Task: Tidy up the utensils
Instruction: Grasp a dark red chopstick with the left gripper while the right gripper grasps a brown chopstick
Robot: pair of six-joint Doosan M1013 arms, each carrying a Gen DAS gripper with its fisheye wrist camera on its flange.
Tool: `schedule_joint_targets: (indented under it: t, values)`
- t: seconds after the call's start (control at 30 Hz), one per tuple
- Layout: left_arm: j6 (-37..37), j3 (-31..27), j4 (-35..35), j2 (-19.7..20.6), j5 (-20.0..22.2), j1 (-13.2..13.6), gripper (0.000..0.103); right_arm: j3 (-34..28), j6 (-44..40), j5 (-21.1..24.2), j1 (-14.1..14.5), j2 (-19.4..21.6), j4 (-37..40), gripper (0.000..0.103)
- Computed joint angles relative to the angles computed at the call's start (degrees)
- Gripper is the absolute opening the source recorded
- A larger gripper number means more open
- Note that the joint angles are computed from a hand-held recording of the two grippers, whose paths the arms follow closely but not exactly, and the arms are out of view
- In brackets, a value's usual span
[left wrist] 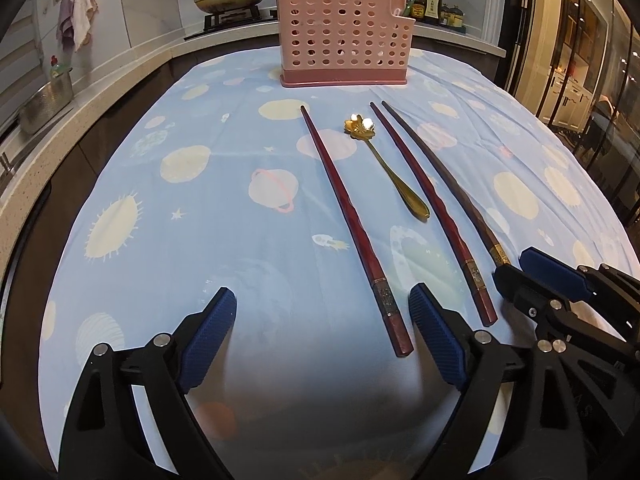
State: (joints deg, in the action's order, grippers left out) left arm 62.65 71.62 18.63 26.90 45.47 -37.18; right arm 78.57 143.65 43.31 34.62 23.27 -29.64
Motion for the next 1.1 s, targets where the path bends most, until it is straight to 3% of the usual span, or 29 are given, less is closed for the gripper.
schedule_joint_targets:
  t: [0.27,0.33,0.5,0.77,1.1]
  values:
    - [-0.05,0.07,0.08,-0.03,-0.22,-0.04,0.084,0.47,0.31,-0.95,-0.1,-0.28,0.24,0.01]
    - [0.0,0.46,0.25,-0.26,-0.96,-0.08,0.078,0.71,0.57,-1.4,-0.21,-0.43,0.47,0.008]
    - [1.62,1.64,0.08,-1.02,-3.03,-0.35,0.045,1.3,0.37,-2.25,-0.56,-0.93,1.97,0.007]
    - [4.81,2.37,-4.63,-1.84,-3.76,0.31,0.01,2.91,1.59,-2.67,-0.43,-2.09,1.36,0.007]
    - [6.6,3.11,-9.52,-2.75,-3.76,1.04,0.007,4.73,4.42,-3.46,-0.51,-3.72,0.17,0.007]
